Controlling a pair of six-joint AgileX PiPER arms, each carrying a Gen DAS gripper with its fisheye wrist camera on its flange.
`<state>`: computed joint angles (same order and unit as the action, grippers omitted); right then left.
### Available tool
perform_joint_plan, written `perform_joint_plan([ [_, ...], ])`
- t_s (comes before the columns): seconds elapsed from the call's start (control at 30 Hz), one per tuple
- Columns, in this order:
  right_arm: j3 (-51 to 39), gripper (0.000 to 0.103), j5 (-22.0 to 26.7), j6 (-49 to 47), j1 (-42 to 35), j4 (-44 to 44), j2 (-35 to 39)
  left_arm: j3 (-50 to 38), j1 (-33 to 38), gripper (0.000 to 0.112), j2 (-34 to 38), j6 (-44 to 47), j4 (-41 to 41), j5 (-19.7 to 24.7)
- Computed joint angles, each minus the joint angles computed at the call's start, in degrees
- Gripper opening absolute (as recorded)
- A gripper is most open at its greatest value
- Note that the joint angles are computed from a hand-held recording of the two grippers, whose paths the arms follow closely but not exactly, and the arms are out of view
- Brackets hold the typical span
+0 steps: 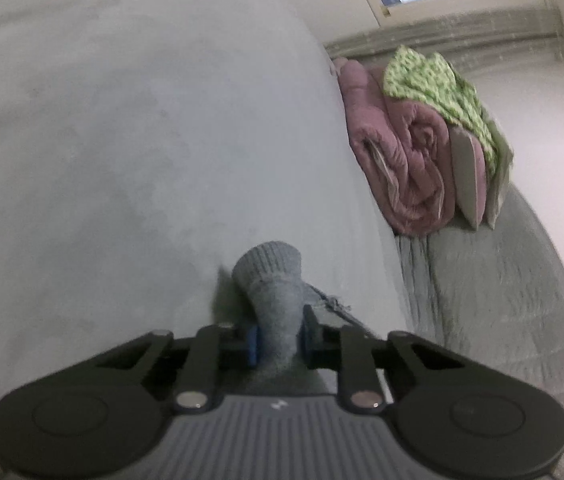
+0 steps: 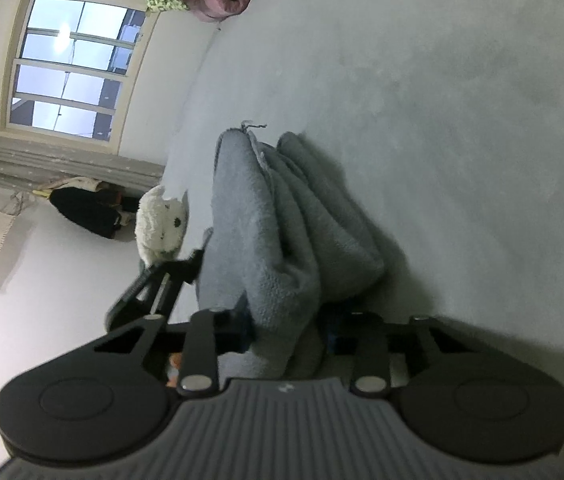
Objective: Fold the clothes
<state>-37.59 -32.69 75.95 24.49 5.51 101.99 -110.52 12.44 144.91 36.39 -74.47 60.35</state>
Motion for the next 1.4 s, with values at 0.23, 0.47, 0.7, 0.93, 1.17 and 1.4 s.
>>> perform_joint_plan([
  [0.23, 2.2, 0.03, 3.5, 13.8, -8.0, -22.5, -5.4, 13.2, 0.3, 0.014, -9.8, 4.7, -0.6, -4.4],
  [0.47, 7.4, 0.03, -0.9, 29.7, -18.8, -47.2, -11.3, 27.2, 1.6, 0.013, -20.0, 10.5, -2.3, -6.4],
  [0.7, 8.2, 0.03, -5.1, 39.5, -26.4, -63.3, -14.8, 40.3, 4.6, 0.013, -29.8, 17.2, -5.4, -6.4],
  [0.93, 6.5, 0.03, -6.2, 41.6, -27.4, -68.5, -13.3, 49.7, 8.8, 0.012, -35.1, 23.5, -7.0, -5.6],
  [1.17, 3.4, 0.03, -3.5, 43.3, -25.7, -71.6, -7.8, 48.9, 9.4, 0.013, -31.3, 25.3, -2.3, -6.8],
  [1.4, 6.0, 0.049, -6.2, 39.5, -27.0, -67.5, -7.5, 40.9, 10.7, 0.033, -29.1, 21.3, 7.0, -2.6],
])
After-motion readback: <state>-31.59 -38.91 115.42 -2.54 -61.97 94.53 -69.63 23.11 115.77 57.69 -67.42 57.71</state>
